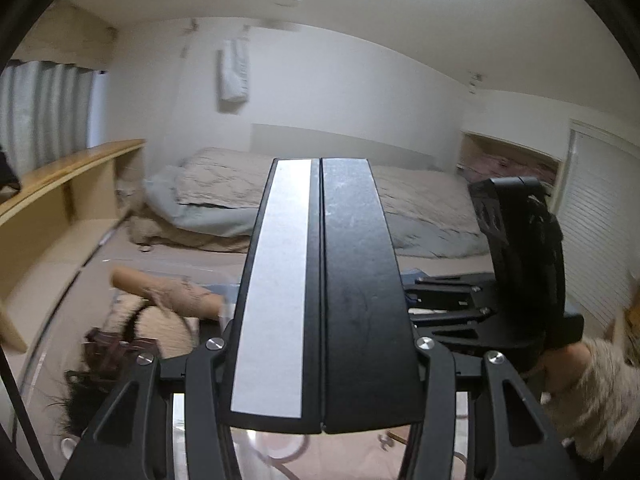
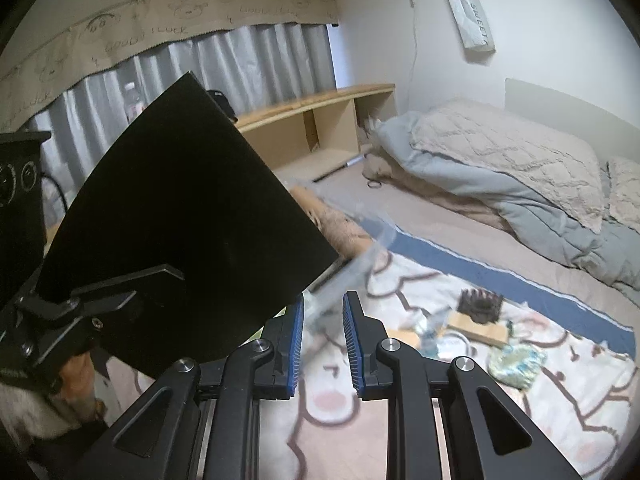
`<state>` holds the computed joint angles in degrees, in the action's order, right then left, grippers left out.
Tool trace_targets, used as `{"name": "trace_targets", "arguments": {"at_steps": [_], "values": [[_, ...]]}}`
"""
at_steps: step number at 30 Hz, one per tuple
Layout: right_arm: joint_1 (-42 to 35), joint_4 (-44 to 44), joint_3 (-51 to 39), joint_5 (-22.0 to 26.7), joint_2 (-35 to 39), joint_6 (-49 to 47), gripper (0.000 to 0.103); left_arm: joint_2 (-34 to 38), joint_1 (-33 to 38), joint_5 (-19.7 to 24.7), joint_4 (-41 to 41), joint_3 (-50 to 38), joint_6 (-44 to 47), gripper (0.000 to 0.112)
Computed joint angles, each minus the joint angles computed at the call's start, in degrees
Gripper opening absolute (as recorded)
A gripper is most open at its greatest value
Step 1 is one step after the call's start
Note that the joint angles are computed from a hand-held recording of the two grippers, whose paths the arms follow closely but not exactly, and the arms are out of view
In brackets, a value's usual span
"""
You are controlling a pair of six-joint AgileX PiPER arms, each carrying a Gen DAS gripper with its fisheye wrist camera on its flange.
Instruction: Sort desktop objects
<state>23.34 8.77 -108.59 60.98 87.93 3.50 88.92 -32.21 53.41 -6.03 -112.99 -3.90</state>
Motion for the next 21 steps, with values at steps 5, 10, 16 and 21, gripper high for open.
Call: {"name": "trace_targets", "arguments": {"at_steps": [5,10,16,21], "values": [[0.7,0.8,-5.3,-0.8,5.7,1.2,0.022,1.3,3.1,-0.4,1.6,0.0,-4.0,0.049],[1.2,1.0,-11.1,-0.2,11.8,2.7,0.022,2.9,5.4,-1.2,3.7,0.4,-7.8,0.049],[0.8,2.6,-18.6,1.5,19.6,5.2,0.022,6.2,6.3,1.8,7.9,-2.2,-14.1,0.049],[0.6,3.0,-22.4,3.2,24.6,6.0,0.022,11.9,7.7,7.7,8.4,-8.5,-16.8,0.049]]}}
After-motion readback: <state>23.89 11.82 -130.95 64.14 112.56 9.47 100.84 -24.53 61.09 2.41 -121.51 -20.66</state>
